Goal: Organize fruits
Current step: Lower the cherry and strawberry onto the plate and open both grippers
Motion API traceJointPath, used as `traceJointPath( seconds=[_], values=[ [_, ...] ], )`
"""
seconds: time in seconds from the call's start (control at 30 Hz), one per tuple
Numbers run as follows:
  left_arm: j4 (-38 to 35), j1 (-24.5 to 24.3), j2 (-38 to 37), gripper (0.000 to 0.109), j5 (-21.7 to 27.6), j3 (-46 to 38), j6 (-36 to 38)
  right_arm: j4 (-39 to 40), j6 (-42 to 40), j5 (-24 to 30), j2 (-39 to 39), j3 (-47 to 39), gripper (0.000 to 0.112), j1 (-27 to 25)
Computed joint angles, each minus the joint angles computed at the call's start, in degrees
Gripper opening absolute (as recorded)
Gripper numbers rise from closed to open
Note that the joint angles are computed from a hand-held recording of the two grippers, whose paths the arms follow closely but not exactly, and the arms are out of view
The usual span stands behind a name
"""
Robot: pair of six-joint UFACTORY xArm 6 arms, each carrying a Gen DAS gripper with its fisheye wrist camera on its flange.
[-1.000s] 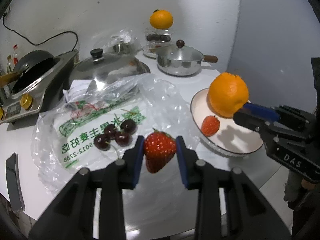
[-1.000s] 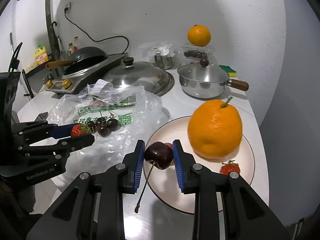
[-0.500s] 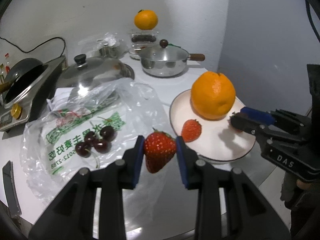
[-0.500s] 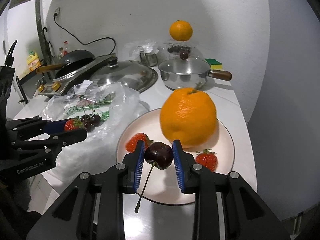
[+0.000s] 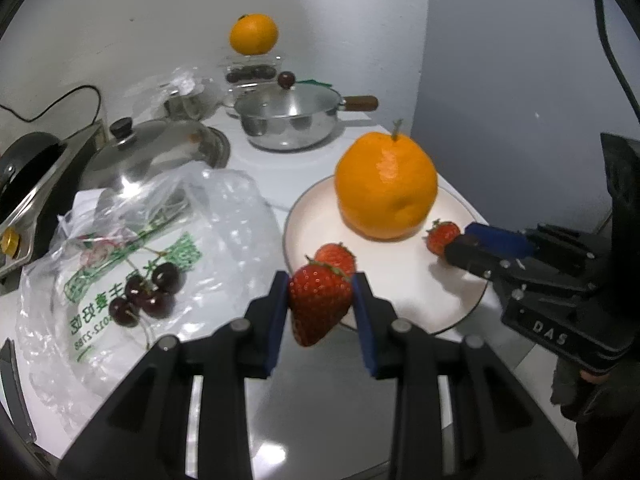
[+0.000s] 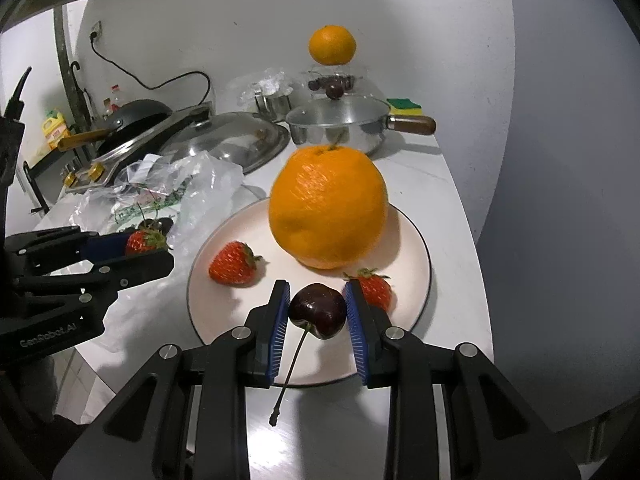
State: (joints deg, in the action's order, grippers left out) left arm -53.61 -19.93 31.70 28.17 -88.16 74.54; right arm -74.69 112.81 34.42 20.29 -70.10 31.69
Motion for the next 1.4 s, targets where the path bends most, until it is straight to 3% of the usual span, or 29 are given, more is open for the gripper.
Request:
traceJointPath(
  seconds=[0.63, 1.07, 1.27, 1.4],
  values=[
    [6.0, -3.0, 2.2, 0.034, 1.4, -1.8, -5.7, -1.8, 2.2, -3.2, -1.1, 2.7, 0.030, -1.7],
    [4.8, -2.2, 2.2, 0.037, 2.8, -2.6, -5.2, 0.6, 0.1, -2.3, -0.4, 1.7, 0.031, -1.4],
    [3.4, -1.3, 1.4, 0.038, 3.4, -2.0, -3.7, 1.4, -0.7, -0.9, -0.2, 0.9, 0.044, -0.8],
    [2.2, -0.6, 0.6, 0.040, 3.6, -1.3, -2.3, 2.5, -1.9, 0.4, -0.1, 0.0, 0.045, 0.0]
  ],
)
